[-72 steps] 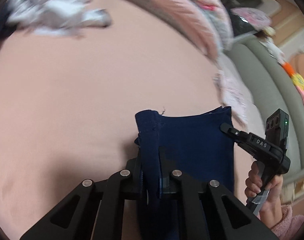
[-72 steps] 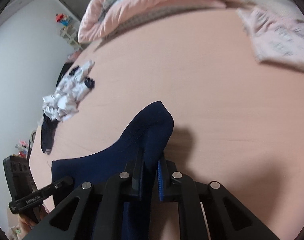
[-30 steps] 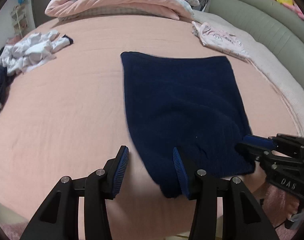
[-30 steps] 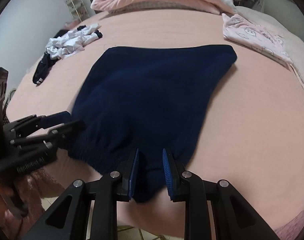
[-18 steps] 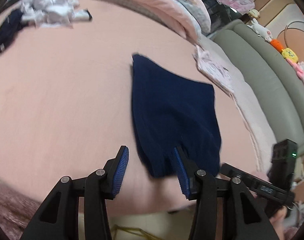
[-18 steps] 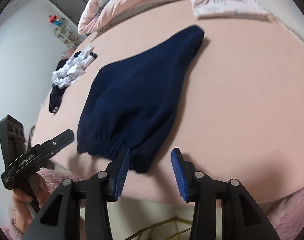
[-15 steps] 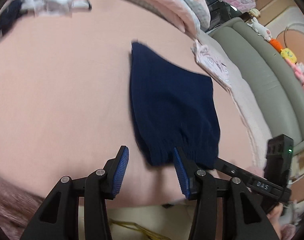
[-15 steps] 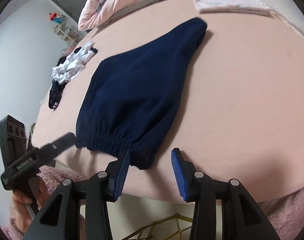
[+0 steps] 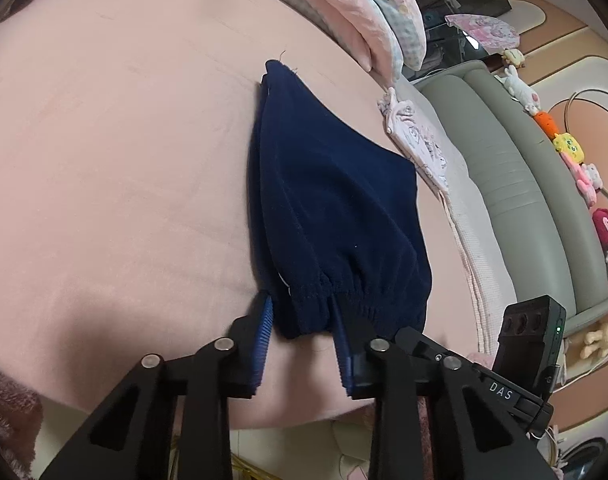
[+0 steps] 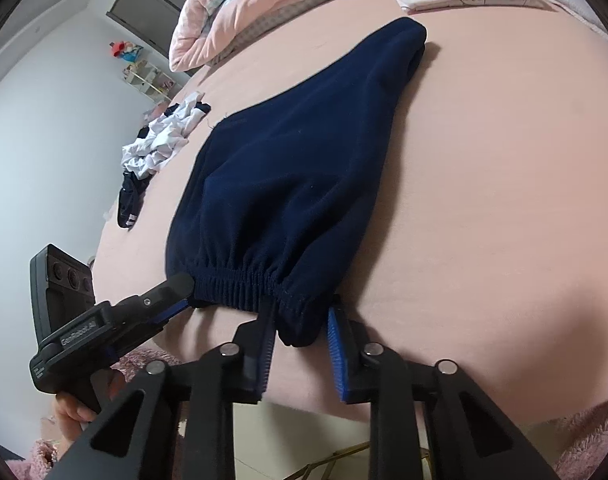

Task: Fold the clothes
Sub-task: 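Lift the shorts hem and fold it toward the waistband with both grippers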

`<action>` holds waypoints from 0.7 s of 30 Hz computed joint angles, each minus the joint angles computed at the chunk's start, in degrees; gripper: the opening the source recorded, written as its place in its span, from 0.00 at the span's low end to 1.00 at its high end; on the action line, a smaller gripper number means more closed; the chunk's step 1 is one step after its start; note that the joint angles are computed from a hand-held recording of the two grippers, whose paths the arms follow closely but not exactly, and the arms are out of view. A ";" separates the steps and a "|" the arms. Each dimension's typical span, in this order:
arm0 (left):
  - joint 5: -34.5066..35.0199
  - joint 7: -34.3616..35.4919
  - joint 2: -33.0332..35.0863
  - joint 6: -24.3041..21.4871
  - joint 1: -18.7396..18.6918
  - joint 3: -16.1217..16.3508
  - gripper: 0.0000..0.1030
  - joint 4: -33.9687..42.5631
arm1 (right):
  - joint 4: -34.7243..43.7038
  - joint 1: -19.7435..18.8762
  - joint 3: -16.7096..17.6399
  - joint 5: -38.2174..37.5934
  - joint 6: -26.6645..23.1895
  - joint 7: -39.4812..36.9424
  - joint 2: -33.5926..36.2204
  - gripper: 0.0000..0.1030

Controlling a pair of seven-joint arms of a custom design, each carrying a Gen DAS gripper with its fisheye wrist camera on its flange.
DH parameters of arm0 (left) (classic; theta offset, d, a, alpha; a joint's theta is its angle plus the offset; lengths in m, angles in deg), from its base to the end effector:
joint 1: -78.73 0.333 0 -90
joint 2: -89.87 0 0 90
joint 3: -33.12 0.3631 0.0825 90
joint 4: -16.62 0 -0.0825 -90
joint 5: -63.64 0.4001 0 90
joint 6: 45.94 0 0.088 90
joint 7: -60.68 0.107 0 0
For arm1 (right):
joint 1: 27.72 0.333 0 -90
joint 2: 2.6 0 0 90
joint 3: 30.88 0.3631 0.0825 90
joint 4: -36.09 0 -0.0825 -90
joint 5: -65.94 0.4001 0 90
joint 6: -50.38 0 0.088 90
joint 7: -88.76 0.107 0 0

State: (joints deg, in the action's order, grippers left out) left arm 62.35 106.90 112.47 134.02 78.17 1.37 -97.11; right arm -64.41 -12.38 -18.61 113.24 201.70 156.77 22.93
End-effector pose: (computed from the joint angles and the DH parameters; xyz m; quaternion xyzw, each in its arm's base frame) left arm 0.6019 -0.3280 0.4223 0.7480 -0.5254 0.4033 0.0423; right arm 0.6583 0.2997 0.3950 -0.7128 0.6012 0.0959 0.3483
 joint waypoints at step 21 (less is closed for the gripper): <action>-10.97 10.67 -1.01 -3.46 6.60 -9.64 0.24 -2.66 | -3.88 0.66 -2.35 -2.55 -7.41 2.10 -4.20 0.22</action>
State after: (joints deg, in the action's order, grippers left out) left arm 51.38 117.57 111.46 130.56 84.78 -8.27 -99.78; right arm -68.29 -11.72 -20.96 110.70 194.29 158.87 18.73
